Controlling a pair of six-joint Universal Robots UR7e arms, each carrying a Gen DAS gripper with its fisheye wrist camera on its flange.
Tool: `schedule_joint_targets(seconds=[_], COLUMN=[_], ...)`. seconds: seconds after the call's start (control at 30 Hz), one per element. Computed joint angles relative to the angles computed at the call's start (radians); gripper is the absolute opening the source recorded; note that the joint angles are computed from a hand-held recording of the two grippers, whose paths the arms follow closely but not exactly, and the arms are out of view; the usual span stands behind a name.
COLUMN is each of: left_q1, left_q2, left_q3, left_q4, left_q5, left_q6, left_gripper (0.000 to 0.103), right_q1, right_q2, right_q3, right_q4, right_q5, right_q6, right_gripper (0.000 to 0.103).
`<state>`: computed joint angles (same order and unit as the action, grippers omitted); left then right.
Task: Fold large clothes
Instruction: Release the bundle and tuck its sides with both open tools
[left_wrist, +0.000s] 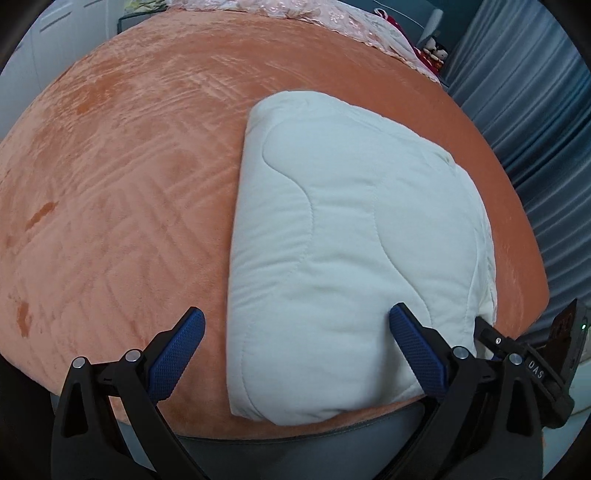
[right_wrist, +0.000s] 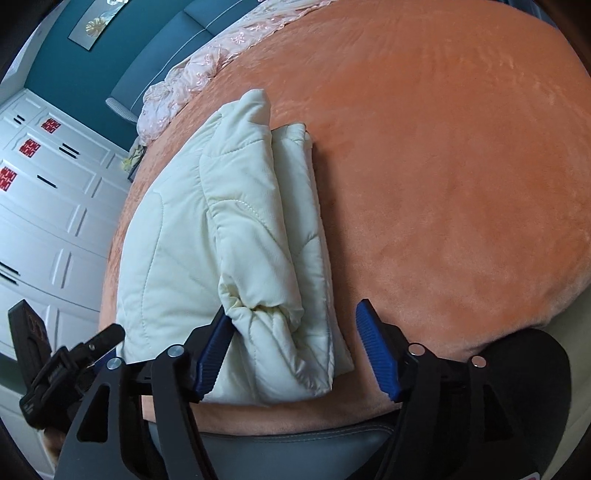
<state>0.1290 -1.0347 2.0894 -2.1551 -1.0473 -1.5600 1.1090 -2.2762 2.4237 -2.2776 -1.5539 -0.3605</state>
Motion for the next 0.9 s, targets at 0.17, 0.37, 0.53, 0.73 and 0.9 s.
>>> schedule_joint_targets(seconds=[0.17,0.37,0.53,0.73,0.9], left_q1=[0.056,0.100,0.124,0.087,0.038], left_q2=[-0.030,0.012,0.066,0.072,0.092], left_q3=[0.084,0.209,0.251,0.095,-0.047], left_q4=[-0.204,-0.594,-0.798,-0.453,-0.195], left_q5=[-0.038,-0.087,-0.104,-0.033,0.040], left_q6=[0.027,0.034,0.024,0.073,0.176], left_gripper=[0.098,0.098,0.098,0.094,0.077], right_q1=[-0.101,-0.173,-0.155,-0.149,-0.073], right_q2=[0.040,0.067,0.132,0.119,0.054], right_q3=[-0.017,-0.016,-0.017,-0.008,-0.016], right_q4=[0.055,0.117,0.076,0.063,0.043], right_q5=[0.143,0.283,0.319,0.316,0.253], right_q6=[-0.003,-0.046,-0.047,-0.044,-0.009], right_gripper=[0.078,0.082,0.086,0.060,0.040])
